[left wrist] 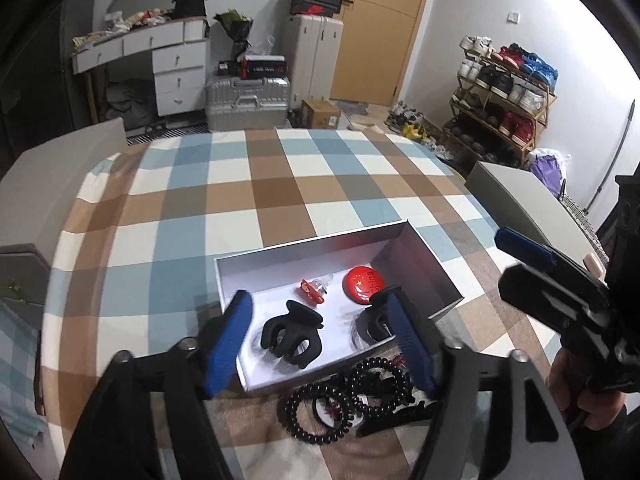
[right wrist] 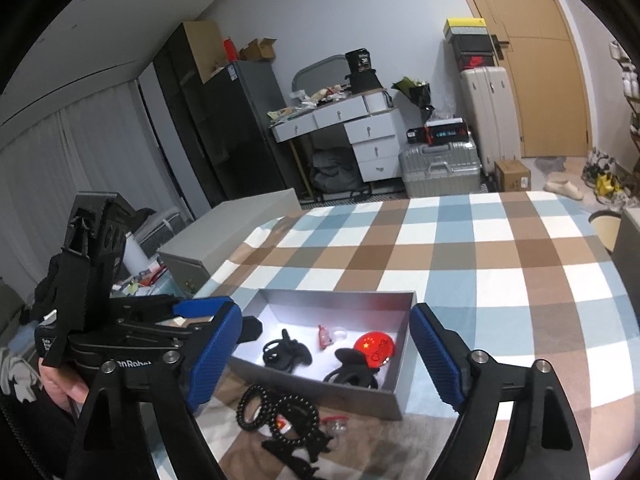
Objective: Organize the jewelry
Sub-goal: 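Withdraw both grippers from the box, then lower the right gripper onto the long black hair clip and close it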
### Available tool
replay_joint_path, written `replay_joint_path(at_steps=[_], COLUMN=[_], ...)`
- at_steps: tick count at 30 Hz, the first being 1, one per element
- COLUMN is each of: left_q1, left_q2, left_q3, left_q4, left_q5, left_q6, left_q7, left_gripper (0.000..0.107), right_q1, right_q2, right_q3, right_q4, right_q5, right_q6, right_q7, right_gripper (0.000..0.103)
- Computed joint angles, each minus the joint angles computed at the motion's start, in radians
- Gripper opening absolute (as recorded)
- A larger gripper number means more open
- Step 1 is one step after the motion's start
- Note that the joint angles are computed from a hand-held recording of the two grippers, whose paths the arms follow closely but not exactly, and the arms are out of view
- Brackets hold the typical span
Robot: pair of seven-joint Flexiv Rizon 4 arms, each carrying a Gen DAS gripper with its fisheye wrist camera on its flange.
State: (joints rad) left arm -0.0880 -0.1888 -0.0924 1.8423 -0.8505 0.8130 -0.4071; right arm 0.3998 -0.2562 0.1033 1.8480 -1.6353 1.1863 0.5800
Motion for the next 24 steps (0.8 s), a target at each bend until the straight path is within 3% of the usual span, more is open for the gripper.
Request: replay_joint_path(at_steps=[5,8,17,22,24], left_q1=[-0.005,-0.012,-0.043,-0.058,-0.057], left_q2=[0.031,0.049,0.11,0.128,0.127], left_q3=[0.004,0.01,0.029,0.036,0.043], left_q4=[0.038,0.061,0.159,0.204,0.215], left_q5=[-0.056,-0.077,-0.194,-0.273,-0.284], left_q6=[0.041,0.068,0.155,0.211,0.218], left_q7=[0.036,0.048,0.145,0.184,0.172], left_gripper=[0.073,0.079,0.083,0.089,0.097], right_q1=[0.026,0.041,0.083,0.105,0.115], right_q2=[0.028,0.047,0.058,0.062,0.061], right_q3=[0.015,0.028,0.064,0.07,0.075], right_q4=[0.022,0.039,0.077,0.107,0.115], right_q5=[0.017,0.016,0.084,0.118,0.145], right_q6=[-0.067,-0.113,-0.177,-0.198,-0.209], right_q7=[-0.026,-0.03,-0.081,-0.076,-0.091], right_gripper=[0.097,0.101,0.102,0.102,0.102])
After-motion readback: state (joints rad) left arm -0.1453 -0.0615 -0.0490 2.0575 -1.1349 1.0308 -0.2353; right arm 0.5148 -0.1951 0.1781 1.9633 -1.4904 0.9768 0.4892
